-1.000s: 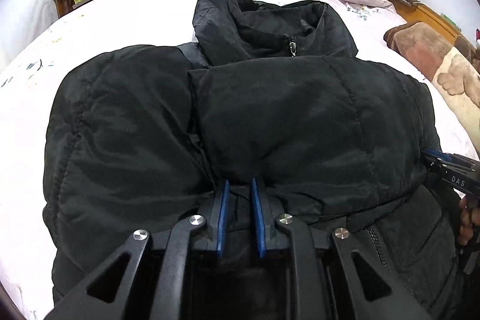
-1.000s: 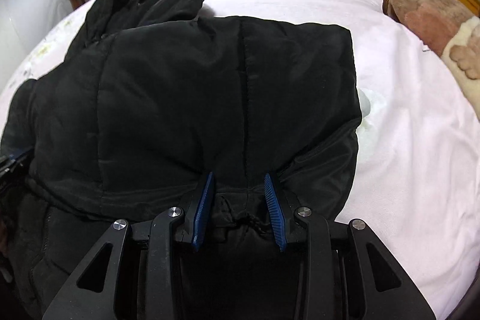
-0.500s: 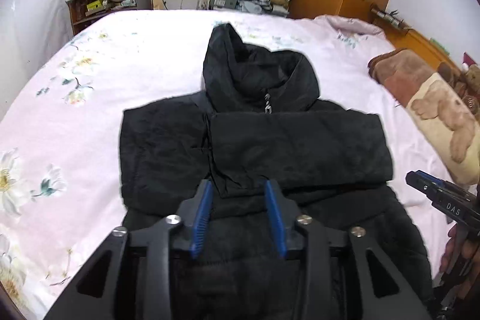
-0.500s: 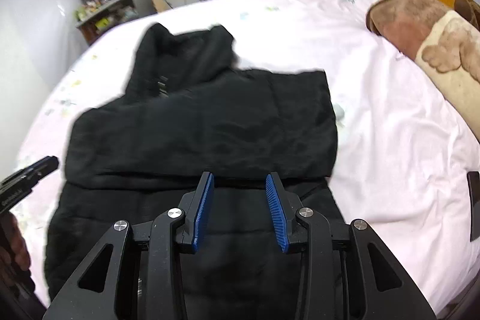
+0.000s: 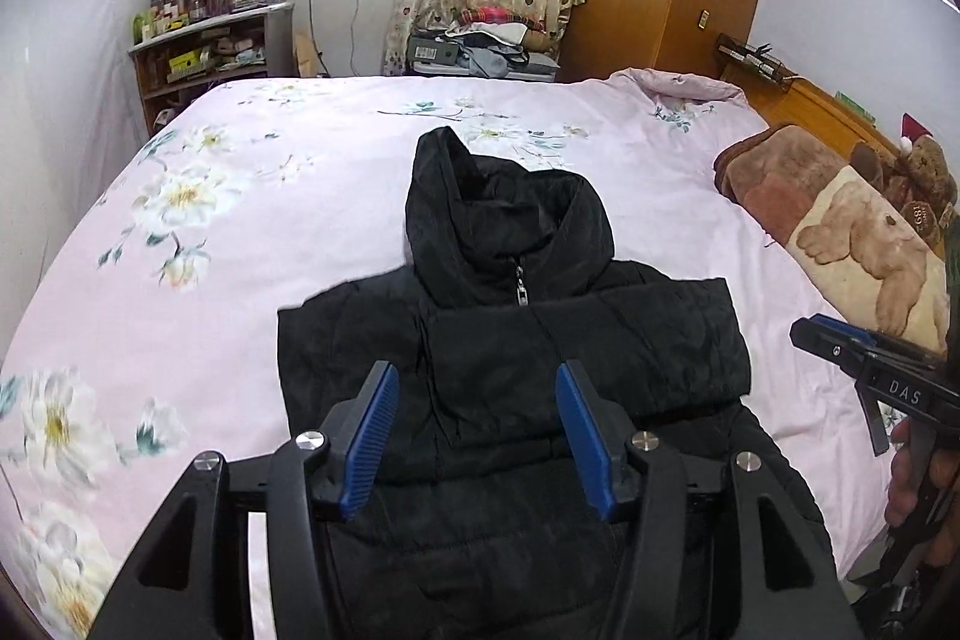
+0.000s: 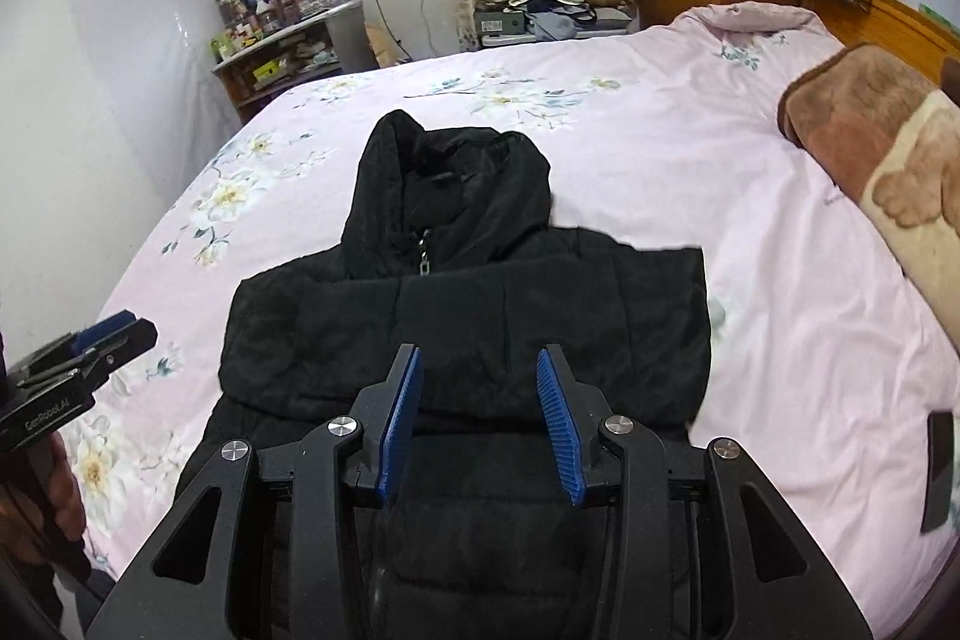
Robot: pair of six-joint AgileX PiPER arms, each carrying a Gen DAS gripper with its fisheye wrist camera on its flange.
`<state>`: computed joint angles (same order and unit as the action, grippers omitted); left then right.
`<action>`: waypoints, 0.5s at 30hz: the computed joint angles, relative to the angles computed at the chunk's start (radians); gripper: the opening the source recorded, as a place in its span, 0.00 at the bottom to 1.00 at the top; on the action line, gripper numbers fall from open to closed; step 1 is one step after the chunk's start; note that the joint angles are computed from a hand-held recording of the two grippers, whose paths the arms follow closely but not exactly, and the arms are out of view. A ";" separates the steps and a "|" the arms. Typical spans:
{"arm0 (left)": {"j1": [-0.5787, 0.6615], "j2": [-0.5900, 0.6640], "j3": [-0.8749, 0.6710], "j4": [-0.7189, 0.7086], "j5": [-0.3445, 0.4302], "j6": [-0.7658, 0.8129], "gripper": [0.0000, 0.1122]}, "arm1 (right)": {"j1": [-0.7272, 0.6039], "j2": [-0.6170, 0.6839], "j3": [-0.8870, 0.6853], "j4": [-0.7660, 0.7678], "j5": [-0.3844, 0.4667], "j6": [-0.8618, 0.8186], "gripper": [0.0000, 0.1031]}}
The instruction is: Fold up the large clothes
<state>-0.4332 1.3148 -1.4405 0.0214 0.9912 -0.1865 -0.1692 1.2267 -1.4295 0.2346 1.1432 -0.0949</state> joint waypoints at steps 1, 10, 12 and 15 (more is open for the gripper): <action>0.005 0.023 -0.021 -0.003 -0.003 0.013 0.52 | 0.005 0.018 -0.019 -0.003 -0.001 0.002 0.40; 0.093 0.417 -0.402 -0.081 0.018 0.131 0.54 | 0.035 0.405 -0.378 -0.006 -0.005 0.028 0.40; 0.107 0.511 -0.504 -0.090 0.034 0.137 0.54 | 0.037 0.492 -0.469 -0.009 0.012 0.041 0.40; 0.127 0.693 -0.720 -0.106 0.100 0.126 0.55 | 0.038 0.646 -0.626 -0.015 0.039 0.053 0.40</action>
